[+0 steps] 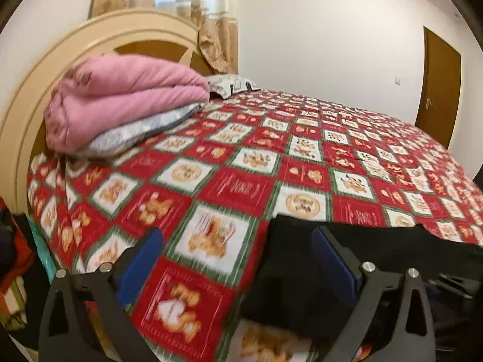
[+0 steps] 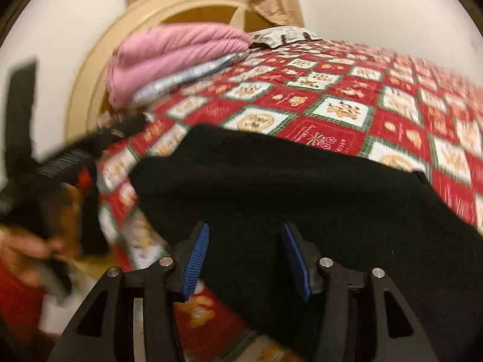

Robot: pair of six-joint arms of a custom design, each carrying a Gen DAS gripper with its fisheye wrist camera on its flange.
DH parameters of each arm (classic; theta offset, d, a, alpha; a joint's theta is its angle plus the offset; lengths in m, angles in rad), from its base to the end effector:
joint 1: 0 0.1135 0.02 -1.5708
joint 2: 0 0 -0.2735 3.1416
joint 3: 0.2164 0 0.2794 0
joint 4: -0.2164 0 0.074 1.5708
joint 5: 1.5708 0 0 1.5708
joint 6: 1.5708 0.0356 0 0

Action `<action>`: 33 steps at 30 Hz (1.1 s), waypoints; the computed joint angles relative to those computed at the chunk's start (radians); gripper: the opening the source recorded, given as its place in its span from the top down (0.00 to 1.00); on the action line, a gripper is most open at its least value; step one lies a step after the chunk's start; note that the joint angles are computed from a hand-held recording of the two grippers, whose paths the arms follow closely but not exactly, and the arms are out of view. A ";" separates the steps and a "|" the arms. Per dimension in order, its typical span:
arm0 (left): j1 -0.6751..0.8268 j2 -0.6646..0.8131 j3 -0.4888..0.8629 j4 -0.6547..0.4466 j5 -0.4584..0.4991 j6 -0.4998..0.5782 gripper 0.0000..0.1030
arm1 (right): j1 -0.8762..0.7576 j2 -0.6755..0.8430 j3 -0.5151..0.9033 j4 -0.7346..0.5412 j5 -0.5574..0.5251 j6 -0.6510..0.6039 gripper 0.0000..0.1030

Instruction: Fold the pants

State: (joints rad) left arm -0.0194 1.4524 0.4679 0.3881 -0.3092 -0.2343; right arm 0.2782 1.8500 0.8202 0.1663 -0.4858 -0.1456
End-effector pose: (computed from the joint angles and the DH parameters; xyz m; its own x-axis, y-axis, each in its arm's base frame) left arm 0.2781 0.0054 0.1304 -0.4921 -0.2116 -0.8444 -0.3572 0.9337 -0.0258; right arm 0.3376 0.1137 0.0932 -0.6456 -0.3178 -0.6944 -0.6350 0.7286 0.2569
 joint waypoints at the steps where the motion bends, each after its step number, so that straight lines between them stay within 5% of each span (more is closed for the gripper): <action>1: -0.020 0.031 0.019 0.007 -0.021 0.011 0.02 | -0.019 -0.022 -0.014 0.003 -0.019 0.022 0.48; 8: -0.056 0.277 0.141 -0.053 -0.084 -0.017 0.00 | -0.312 -0.198 -0.097 0.013 -0.079 0.110 0.48; 11: -0.037 0.244 0.141 -0.104 -0.050 -0.078 0.01 | -0.511 -0.227 -0.091 -0.016 -0.105 0.138 0.48; 14: -0.116 0.201 0.149 -0.133 -0.181 -0.054 0.03 | -0.707 -0.239 -0.070 -0.046 -0.097 0.125 0.48; 22: -0.399 0.219 0.266 -0.150 -0.133 0.048 0.03 | -1.088 -0.191 0.055 -0.065 -0.092 0.071 0.48; 25: -0.514 0.288 0.369 -0.182 -0.088 0.038 0.03 | -1.126 -0.134 0.159 -0.105 0.010 0.015 0.48; 30: -0.668 0.452 0.598 -0.262 -0.029 -0.005 0.03 | -1.111 0.055 0.415 -0.376 -0.044 -0.113 0.50; 33: -0.739 0.569 0.735 -0.318 -0.008 0.000 0.03 | -1.047 0.136 0.472 -0.447 0.120 -0.146 0.51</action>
